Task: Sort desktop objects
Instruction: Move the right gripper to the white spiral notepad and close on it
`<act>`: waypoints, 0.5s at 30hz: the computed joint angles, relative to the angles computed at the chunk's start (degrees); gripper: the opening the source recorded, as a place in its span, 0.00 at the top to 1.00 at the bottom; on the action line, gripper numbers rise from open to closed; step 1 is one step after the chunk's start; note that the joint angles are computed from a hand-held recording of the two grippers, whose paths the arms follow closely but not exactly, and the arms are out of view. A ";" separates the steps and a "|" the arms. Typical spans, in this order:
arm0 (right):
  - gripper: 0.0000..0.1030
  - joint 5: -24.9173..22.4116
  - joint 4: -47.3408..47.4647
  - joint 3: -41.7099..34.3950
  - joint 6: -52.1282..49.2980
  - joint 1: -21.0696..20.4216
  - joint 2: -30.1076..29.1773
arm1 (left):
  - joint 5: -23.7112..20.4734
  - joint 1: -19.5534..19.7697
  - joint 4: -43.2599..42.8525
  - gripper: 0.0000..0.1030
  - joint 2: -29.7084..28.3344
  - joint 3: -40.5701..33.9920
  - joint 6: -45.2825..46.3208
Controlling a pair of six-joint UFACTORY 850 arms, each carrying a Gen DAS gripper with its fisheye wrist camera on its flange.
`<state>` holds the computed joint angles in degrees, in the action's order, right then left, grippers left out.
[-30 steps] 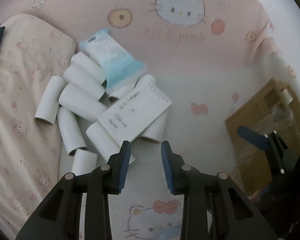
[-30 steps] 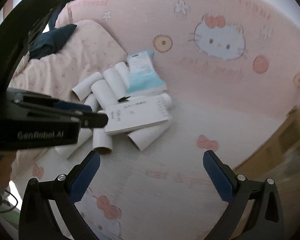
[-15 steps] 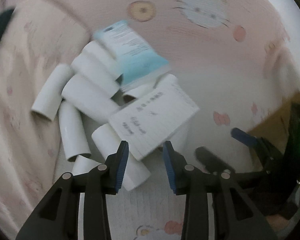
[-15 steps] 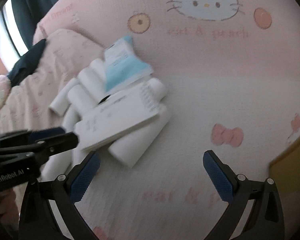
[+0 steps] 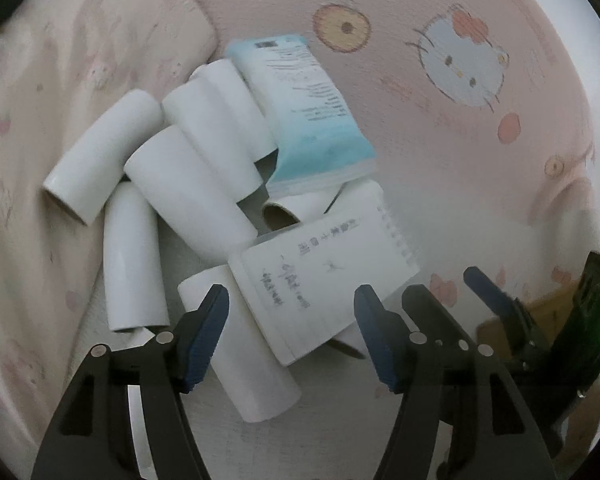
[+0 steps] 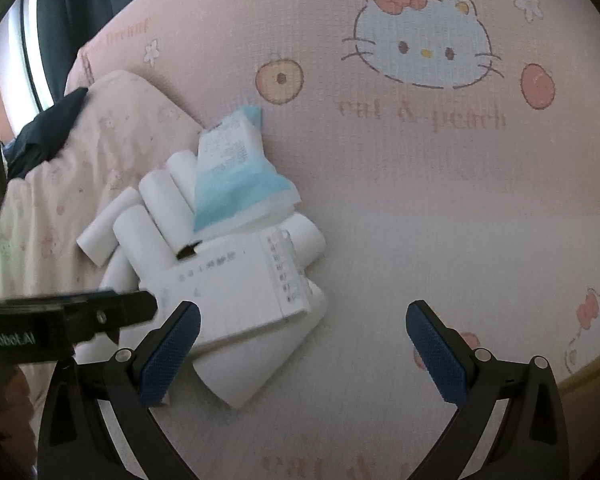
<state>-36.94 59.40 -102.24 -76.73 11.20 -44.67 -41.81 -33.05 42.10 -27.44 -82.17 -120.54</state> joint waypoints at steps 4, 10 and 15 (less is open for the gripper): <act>0.01 0.19 -1.52 -1.30 0.07 0.50 -0.90 | 1.47 0.40 1.13 0.33 1.05 1.99 -3.99; 0.07 -2.51 -2.27 -3.50 -0.11 0.57 -2.40 | 1.91 1.40 0.59 0.34 0.79 2.19 -4.82; 0.26 -4.52 -4.25 -6.76 3.26 0.54 -4.72 | 2.61 1.71 1.21 0.49 -0.03 1.22 -3.95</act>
<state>-41.47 55.16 -109.00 -73.47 11.74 -49.39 -39.20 -31.34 43.32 -27.47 -80.95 -124.49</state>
